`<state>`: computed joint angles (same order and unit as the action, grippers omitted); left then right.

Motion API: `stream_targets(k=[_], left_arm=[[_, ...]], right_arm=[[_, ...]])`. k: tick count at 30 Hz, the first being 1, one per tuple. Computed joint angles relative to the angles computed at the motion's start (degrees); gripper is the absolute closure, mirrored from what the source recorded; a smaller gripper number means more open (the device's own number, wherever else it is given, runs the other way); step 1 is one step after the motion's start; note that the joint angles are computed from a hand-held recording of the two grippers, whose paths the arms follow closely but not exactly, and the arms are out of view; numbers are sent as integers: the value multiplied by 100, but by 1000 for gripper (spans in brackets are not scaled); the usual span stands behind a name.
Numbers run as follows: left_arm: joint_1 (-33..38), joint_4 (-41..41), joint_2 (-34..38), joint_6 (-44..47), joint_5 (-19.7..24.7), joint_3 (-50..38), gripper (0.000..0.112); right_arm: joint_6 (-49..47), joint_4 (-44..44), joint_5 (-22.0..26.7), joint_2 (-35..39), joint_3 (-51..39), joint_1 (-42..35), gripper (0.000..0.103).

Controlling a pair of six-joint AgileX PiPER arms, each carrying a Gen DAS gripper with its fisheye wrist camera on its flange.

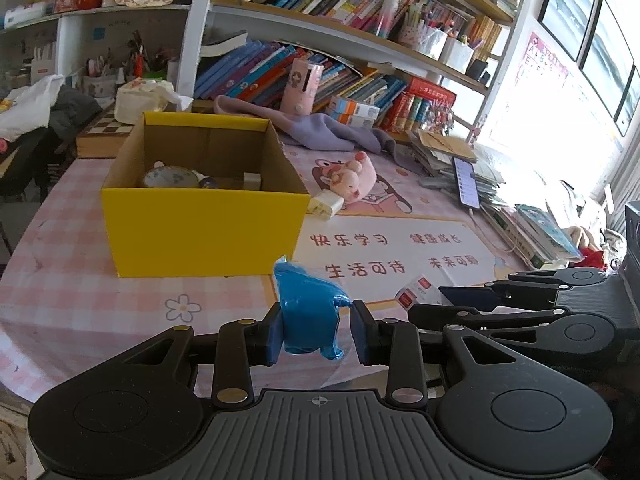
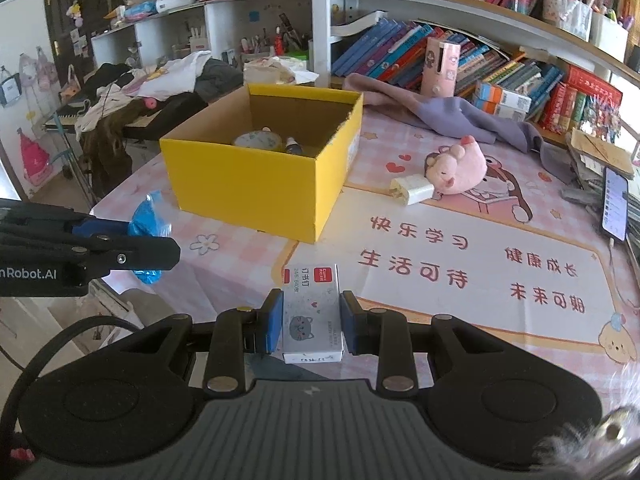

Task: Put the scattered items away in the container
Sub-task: 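Lift and carry the blue item and small white box over the yellow box with both tools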

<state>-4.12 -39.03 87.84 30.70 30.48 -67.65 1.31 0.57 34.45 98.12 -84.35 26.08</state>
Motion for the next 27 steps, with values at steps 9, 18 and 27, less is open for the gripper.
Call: stream_targets(k=[9, 18, 27], left_arm=[[355, 30, -205, -44, -242, 153, 80], [647, 202, -139, -80, -370, -256, 80], [635, 610, 640, -241, -390, -1345, 80]], right_arm=[[-386, 196, 157, 322, -563, 80, 75], [-1092, 696, 617, 1065, -2032, 16, 75], [-1625, 1056, 1492, 2504, -4632, -125, 75]])
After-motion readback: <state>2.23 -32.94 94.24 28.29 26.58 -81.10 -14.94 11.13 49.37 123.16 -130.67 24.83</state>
